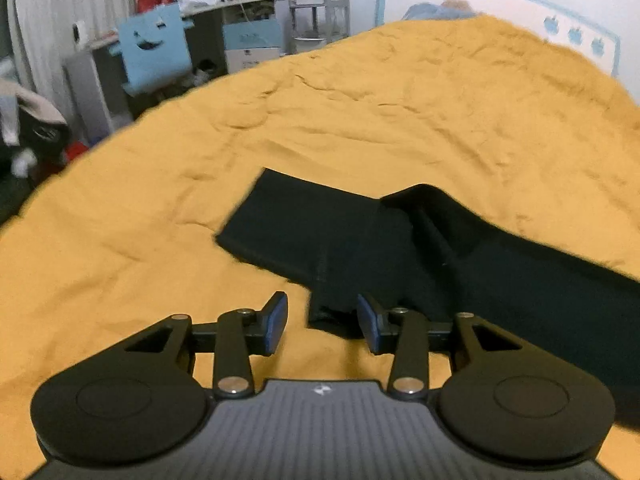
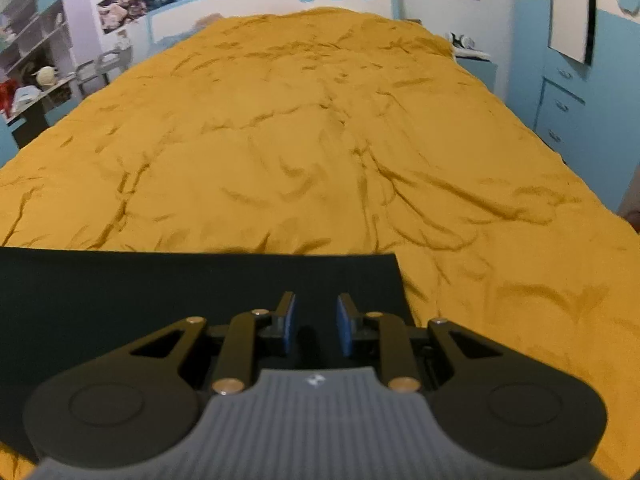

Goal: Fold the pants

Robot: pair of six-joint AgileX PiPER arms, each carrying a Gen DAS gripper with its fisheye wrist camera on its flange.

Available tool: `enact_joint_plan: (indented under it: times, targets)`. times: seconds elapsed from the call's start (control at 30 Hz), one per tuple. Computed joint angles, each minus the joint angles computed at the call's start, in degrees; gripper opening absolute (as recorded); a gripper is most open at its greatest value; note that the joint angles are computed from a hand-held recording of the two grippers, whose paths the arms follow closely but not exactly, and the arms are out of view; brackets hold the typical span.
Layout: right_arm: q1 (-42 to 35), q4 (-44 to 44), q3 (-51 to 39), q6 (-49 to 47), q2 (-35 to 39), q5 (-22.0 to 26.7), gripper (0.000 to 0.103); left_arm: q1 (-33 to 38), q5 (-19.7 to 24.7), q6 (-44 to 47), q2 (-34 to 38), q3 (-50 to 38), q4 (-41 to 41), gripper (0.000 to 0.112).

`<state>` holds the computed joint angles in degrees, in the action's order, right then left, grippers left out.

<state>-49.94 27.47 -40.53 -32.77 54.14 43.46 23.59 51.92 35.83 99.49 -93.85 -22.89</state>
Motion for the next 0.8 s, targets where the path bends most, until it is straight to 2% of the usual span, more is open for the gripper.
enact_joint_plan:
  times: [0.1,0.13,0.17,0.2,0.23,0.37,0.47,0.6,0.67,0.73,0.8]
  targets:
    - [3.54,-4.21,0.29,3.96,-0.54,-1.13,0.018,0.55,-0.09,0.76,1.01,0.59,-1.55,0.047]
    - [5.01,-6.20,0.14,5.85,-0.52,-1.48,0.018,0.93,0.08,1.26,1.08,0.89,-2.47,0.033]
    - [6.26,-7.74,-0.09,7.38,-0.36,-1.72,0.018,1.38,0.04,1.75,1.02,1.25,-3.65,0.013]
    - [7.53,-9.22,-0.22,8.94,-0.21,-2.05,0.018,2.12,0.45,3.07,0.96,1.52,-5.56,0.005]
    - [8.21,-10.12,-0.32,9.69,-0.06,-2.28,0.018,2.88,0.97,5.00,0.91,1.67,-7.83,0.002]
    - [9.71,-13.01,-0.64,12.18,0.42,-2.77,0.018,2.89,-0.75,11.20,-1.60,3.82,-10.24,0.001]
    - [10.89,-15.00,-0.66,14.46,0.59,-3.29,0.018,1.74,-2.79,11.13,-2.51,3.30,-7.55,0.001]
    - [11.82,-16.71,-0.69,15.84,0.69,-3.42,0.018,0.80,-2.22,6.76,0.47,-3.33,-3.10,0.000]
    - [12.29,-17.69,-0.81,16.71,0.80,-3.37,0.018,0.32,-0.17,3.49,3.68,-8.81,-0.48,0.001]
    - [11.95,-17.86,-0.83,16.69,0.78,-3.20,0.018,-0.85,-2.03,-0.49,5.97,-11.75,3.55,0.001]
    - [11.78,-18.47,-0.88,16.88,0.74,-2.97,0.018,-1.03,0.41,-2.92,10.55,-18.74,4.36,0.000]
